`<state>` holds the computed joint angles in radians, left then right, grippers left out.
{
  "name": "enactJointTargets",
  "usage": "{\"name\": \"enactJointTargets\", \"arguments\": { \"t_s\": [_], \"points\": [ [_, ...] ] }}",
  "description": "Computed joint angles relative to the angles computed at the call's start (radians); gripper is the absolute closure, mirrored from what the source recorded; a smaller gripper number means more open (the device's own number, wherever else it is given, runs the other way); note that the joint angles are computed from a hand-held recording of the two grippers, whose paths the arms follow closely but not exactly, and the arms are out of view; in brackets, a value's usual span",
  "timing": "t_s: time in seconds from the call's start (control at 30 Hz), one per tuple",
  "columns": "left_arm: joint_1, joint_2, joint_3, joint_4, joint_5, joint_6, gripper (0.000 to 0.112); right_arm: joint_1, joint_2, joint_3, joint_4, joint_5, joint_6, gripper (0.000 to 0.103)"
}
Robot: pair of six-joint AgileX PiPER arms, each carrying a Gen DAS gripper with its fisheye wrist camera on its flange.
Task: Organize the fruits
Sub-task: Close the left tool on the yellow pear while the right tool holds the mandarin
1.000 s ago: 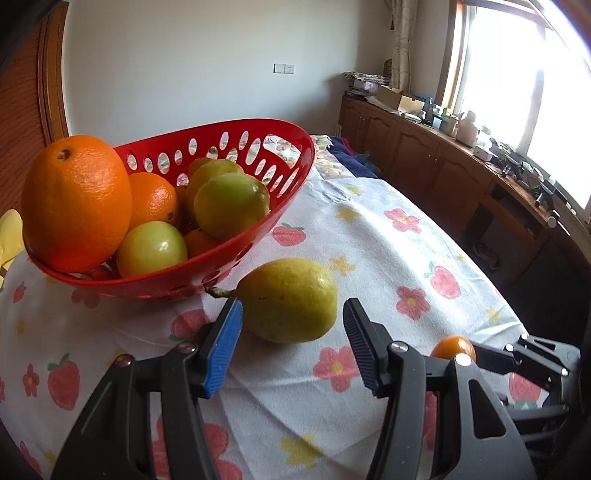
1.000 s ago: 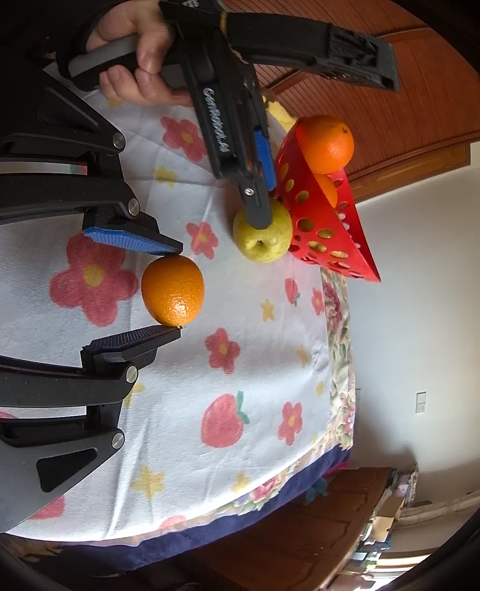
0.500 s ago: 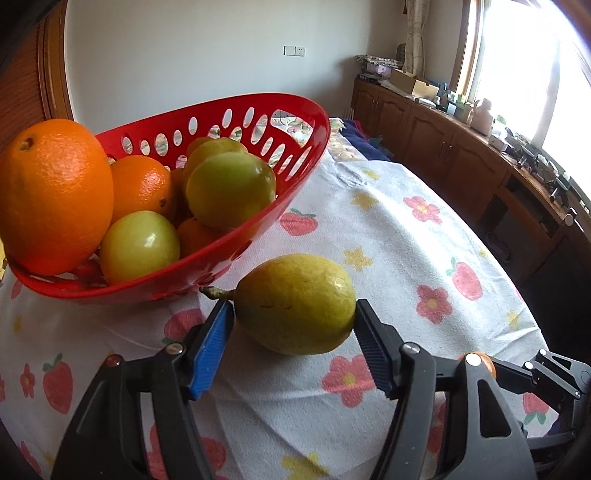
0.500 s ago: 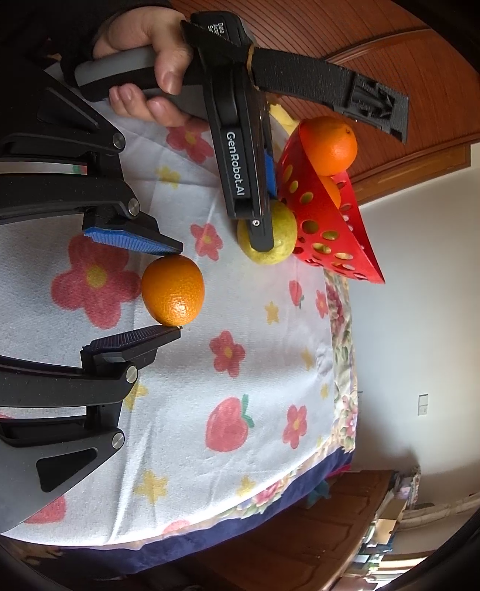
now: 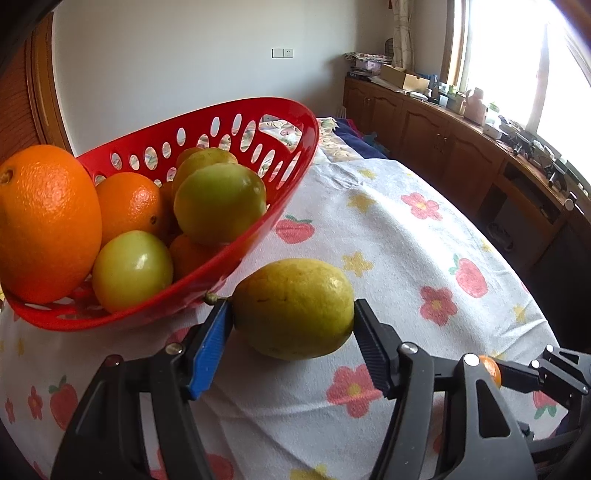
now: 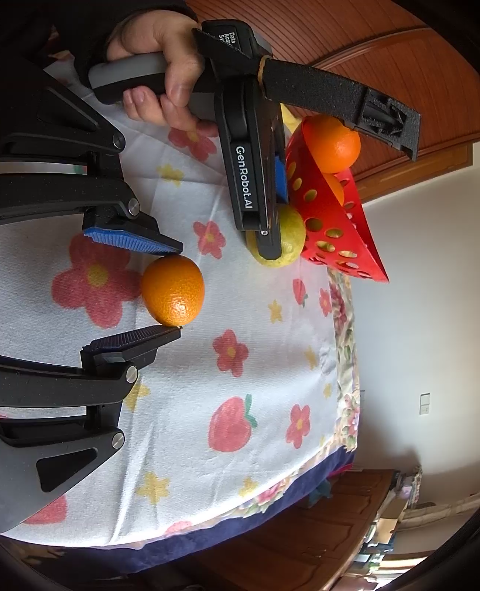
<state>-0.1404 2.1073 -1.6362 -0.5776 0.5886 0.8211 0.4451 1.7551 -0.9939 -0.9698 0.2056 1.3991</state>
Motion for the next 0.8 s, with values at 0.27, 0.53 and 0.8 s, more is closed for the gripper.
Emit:
{"name": "enactJointTargets", "arguments": {
  "t_s": [0.27,0.53,0.8],
  "points": [
    [0.034,-0.071,0.097,-0.07,0.034,0.125,0.048,0.004,0.003,-0.004,-0.008,0.01,0.006,0.064],
    [0.091,-0.157,0.212,-0.154,0.068,0.274,0.048,0.008,0.007,-0.007,-0.011,0.02,0.006,0.064],
    [0.138,-0.206,0.263,-0.198,0.099,0.354,0.048,0.011,0.013,-0.013,-0.003,0.034,-0.002,0.064]
  ]
}}
